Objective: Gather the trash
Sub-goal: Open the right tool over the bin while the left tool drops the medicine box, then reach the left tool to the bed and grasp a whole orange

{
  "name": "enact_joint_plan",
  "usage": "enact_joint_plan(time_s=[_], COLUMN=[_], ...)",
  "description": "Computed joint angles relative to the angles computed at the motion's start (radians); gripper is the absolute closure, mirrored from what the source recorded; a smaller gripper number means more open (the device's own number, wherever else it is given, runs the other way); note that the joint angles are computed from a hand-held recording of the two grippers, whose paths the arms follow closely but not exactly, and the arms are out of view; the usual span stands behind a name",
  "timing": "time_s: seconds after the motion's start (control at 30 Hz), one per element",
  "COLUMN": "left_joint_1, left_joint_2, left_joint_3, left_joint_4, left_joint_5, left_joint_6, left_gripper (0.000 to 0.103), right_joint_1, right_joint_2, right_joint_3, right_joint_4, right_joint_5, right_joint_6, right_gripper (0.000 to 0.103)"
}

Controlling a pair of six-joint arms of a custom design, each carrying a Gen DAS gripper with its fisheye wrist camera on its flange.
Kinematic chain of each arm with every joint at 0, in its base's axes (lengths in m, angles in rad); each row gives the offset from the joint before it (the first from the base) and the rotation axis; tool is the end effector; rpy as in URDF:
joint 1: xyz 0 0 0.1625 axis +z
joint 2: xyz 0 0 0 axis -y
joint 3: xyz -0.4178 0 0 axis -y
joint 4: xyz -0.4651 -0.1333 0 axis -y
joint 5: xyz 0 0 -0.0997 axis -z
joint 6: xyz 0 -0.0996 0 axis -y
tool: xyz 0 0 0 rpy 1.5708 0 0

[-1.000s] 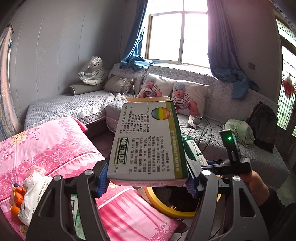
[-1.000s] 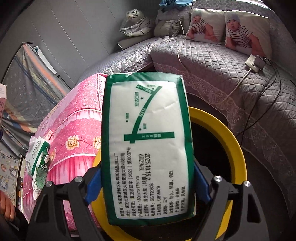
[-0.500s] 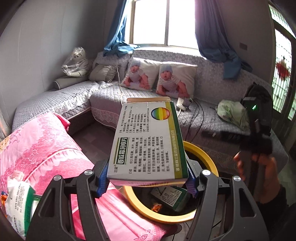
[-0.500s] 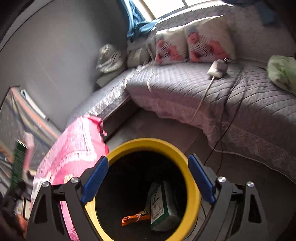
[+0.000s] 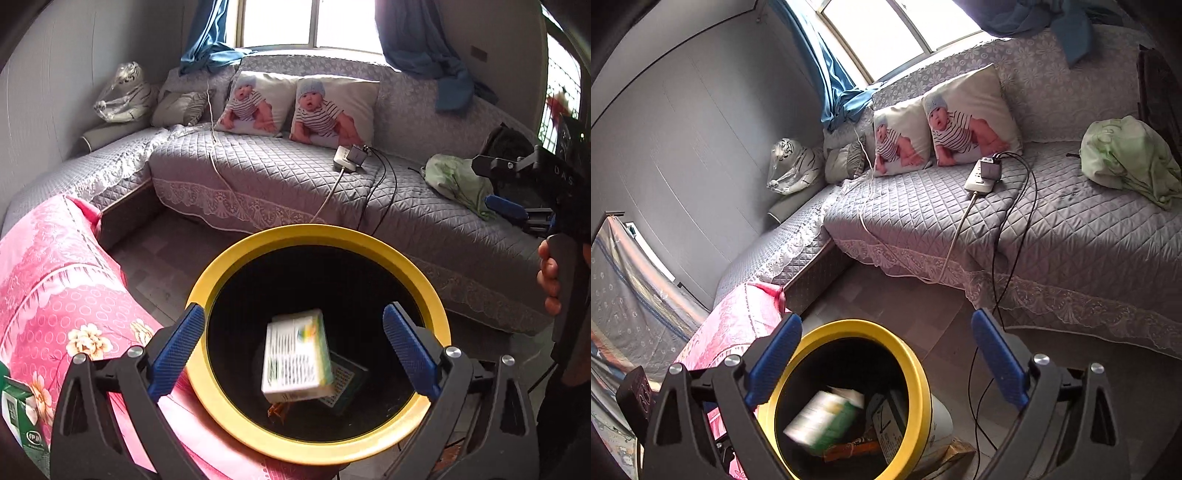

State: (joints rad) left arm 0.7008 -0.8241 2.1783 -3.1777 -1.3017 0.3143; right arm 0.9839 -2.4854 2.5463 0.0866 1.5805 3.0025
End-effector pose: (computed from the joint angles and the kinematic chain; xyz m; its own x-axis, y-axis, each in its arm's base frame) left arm -0.2824 -0.4473 -0.0531 -0.4107 0.8530 -0.3221 0.9117 0.3792 -0.1582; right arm -0.0100 -0.2540 0.2758 -0.8306 0.5394 0.1386 -0.0341 0.1991 -0.9794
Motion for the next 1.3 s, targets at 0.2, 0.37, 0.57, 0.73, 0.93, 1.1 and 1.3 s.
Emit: enact_joint_plan(time_s=[0.2, 0.37, 0.57, 0.73, 0.93, 1.1, 1.3], left_joint_1=[0.019, 0.033, 0.062, 0.116, 0.209, 0.347, 0.487], left_joint_2=[-0.061, -0.160, -0.306, -0.456, -0.600, -0.685, -0.664], left_joint_3=[0.029, 0.085, 0.145, 0.185, 0.240, 0.221, 0.121], left_joint_4=[-0.050, -0.134, -0.218, -0.238, -0.292, -0.173, -0.006], left_joint_5=[0.016, 0.029, 0.080, 0.117, 0.249, 0.307, 0.289], left_joint_6=[-0.017, 0.022, 0.078, 0.126, 0.328, 0.273, 0.074], left_gripper=[0.009, 0.009, 0.008, 0.008, 0.008, 0.008, 0.009], right_joint_1=[0.070, 0.205, 0.365, 0.478, 0.577, 0.625, 0.684], right_joint_2=[0.077, 0.220, 0.426, 0.591, 0.740, 0.843, 0.971], right_joint_3=[-0.016, -0.052, -0.116, -0.185, -0.260, -0.319, -0.407], right_joint_4=[-0.024, -0.070, -0.131, -0.149, -0.148, -0.150, -0.123], right_joint_5=[0.030, 0.099, 0.205, 0.267, 0.338, 0.374, 0.399], right_joint_6=[-0.008, -0.029, -0.047, -0.078, -0.103, -0.088, -0.081], right_gripper=[0.013, 0.012, 0.012, 0.012, 0.012, 0.012, 0.012])
